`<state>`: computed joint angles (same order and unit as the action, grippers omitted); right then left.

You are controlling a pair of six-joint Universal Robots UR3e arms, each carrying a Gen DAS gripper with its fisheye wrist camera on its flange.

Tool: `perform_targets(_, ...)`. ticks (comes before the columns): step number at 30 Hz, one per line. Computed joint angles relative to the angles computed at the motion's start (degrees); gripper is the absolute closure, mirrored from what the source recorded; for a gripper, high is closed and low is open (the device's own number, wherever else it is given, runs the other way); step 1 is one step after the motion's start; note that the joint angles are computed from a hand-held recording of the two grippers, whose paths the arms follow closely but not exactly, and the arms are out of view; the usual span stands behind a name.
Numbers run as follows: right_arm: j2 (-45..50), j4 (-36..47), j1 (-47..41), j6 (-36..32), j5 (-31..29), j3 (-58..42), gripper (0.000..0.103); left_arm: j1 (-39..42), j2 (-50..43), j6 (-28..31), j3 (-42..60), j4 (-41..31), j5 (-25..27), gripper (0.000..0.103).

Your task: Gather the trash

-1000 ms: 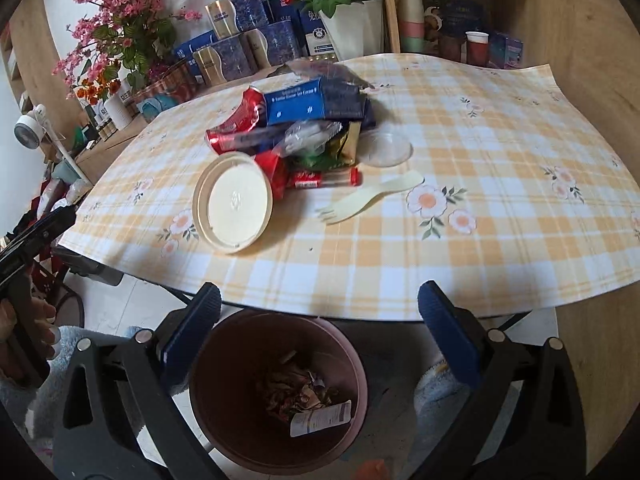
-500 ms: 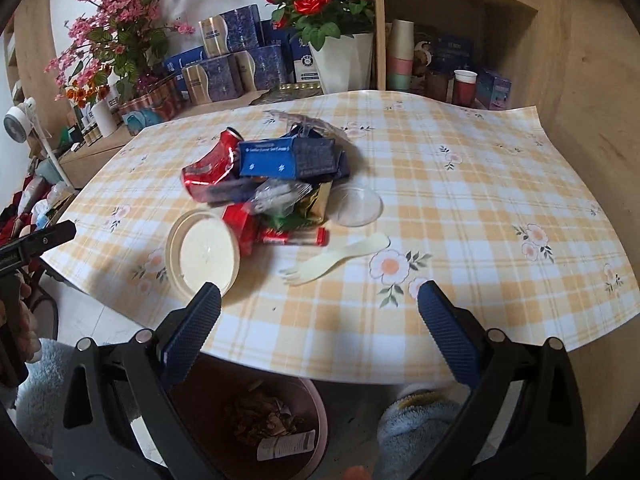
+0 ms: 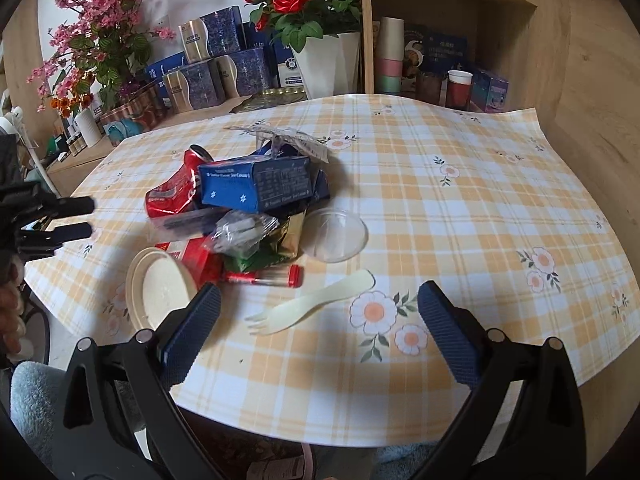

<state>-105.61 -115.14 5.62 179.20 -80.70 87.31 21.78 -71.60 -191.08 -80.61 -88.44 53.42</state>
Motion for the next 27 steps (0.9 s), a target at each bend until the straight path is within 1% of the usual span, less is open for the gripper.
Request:
perform_targets(3, 0.59, -0.08, -1.07, -0.46, 1.44, -0.26, 0.006, -2.45, -4.87, -7.92, -1.37, 7.41, -0.40, 0.059)
perform_targets(6, 0.91, -0.50, -1.52, -1.02, 1.31, -0.47, 0.006, -3.36, -9.02, -16.69, -3.17, 14.27, -1.68, 0.060)
perform_targets(9, 0.97, -0.41, -2.22, -1.78, 1.61, -0.59, 0.006, -3.96, -11.11, -22.48, -3.57, 18.13, -0.84, 0.063)
perform_targets(11, 0.93, -0.34, -2.85, -2.25, 2.03, -0.51, 0.006, -4.58, -12.62, -24.76, -3.31, 20.69, -0.85, 0.063)
perform_targets(17, 1.21, -0.69, -4.29, -2.60, 3.11, -0.26, 0.006, -6.85, -16.33, -27.27, -2.23, 23.42, 1.04, 0.063)
perform_targets(19, 1.15, -0.83, -5.21, -2.86, 4.53, -0.25, 0.006, -7.83, -17.46, -26.24, -1.40, 22.87, 2.17, 0.081)
perform_targets(22, 2.17, -1.04, -5.23, -4.07, 4.90, -1.63, 0.006, -7.74, -16.31, -24.96, -2.86, 24.83, 2.59, 0.084)
perform_targets(25, 4.69, -0.64, -5.07, -5.58, 5.50, -5.33, 0.006, -7.20, -15.24, -22.38, -2.05, 25.45, 2.53, 0.084)
perform_targets(26, 5.89, -0.20, -5.27, -5.88, 6.37, -7.14, 0.006, -6.89, -14.98, -21.61, -1.33, 25.26, 2.49, 0.084)
perform_targets(27, 7.64, 0.91, -6.07, -5.80, 8.86, -9.90, 0.006, -6.35, -14.53, -20.45, -0.37, 24.99, 2.50, 0.084)
